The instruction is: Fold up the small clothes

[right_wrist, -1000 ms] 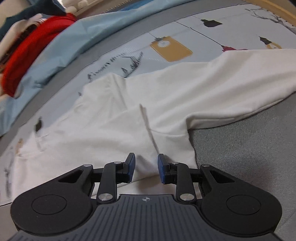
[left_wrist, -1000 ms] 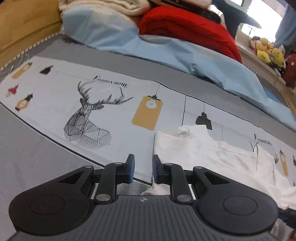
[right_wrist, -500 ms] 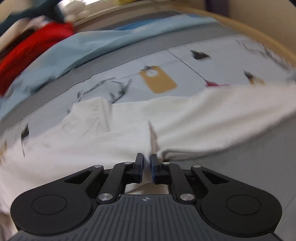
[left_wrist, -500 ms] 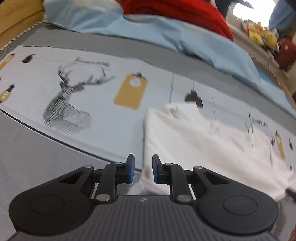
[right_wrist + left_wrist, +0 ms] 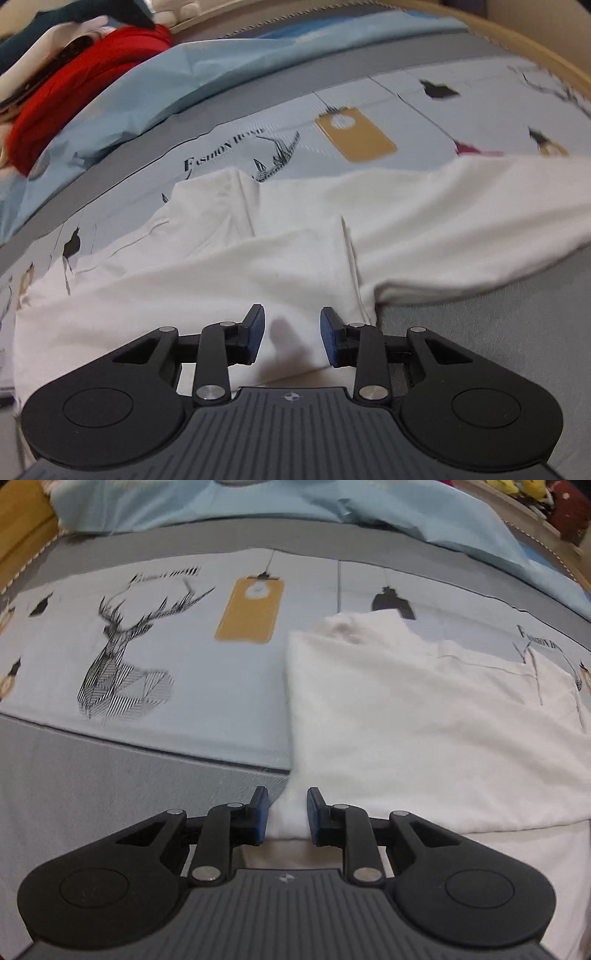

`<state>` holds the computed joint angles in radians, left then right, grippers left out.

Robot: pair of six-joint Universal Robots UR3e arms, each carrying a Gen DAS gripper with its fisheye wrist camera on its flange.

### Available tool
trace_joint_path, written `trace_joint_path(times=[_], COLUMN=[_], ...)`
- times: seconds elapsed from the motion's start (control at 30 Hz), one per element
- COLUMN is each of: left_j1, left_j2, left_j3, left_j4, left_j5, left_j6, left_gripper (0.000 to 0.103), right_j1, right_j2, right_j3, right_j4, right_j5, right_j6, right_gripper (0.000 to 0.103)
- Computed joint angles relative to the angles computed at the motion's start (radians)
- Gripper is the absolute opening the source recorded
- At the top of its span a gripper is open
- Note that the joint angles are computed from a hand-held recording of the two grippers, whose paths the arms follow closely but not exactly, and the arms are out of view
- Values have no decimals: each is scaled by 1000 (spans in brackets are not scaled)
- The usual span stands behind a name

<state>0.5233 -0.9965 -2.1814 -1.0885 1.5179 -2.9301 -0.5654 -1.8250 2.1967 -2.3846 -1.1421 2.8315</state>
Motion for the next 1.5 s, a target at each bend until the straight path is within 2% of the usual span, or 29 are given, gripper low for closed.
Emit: trace_joint_path(times=[0.17,0.27,0.37,0.53,0.83,0.97,1.03,1.13,1.2,1.27,1.37,1.5], left_j1=[-32,-41,-68,-90,-194,-257,-297,-328,-338,-345,-355,-365], left_j2=[-20,-21,-46,-44,-56,-75,-88,-104,-109,-115,-123,-129], left_j3=[3,13,20,22,82,128,143,153,154,155,152,148], left_j4=[11,17,23,15,-5,-5,7,20,22,25,33,39], left_j5=[10,4,13,4,-27,-22,-6,0,0,4,14,22], left_j6=[-29,-30,-52,-77,-160,-213,-235,-252,-255,-258,-261,-252], left_gripper=[25,25,25,25,25,32,35,35,35,35,35,35], right_j1=[-24,-38,-55,-133,-427,-599,-677,-780,-830,-848,-867,-875], right_j2=[-8,-34,-34,-102,-228,-220,-185,-79,15,130,318,538], right_j3=[-11,-6,-24,-42,-90,-104,-104,-119,-112,-121,-152,-244], right_j4=[55,50,113,197,408,444,411,327,169,-12,-244,-381], right_j5=[22,41,24,59,247,313,330,355,368,353,321,335], right_j6=[34,14,-16,-58,-245,-333,-346,-295,-202,-97,59,253], right_gripper=[35,35,35,35,35,35,35,33,23,20,20,23])
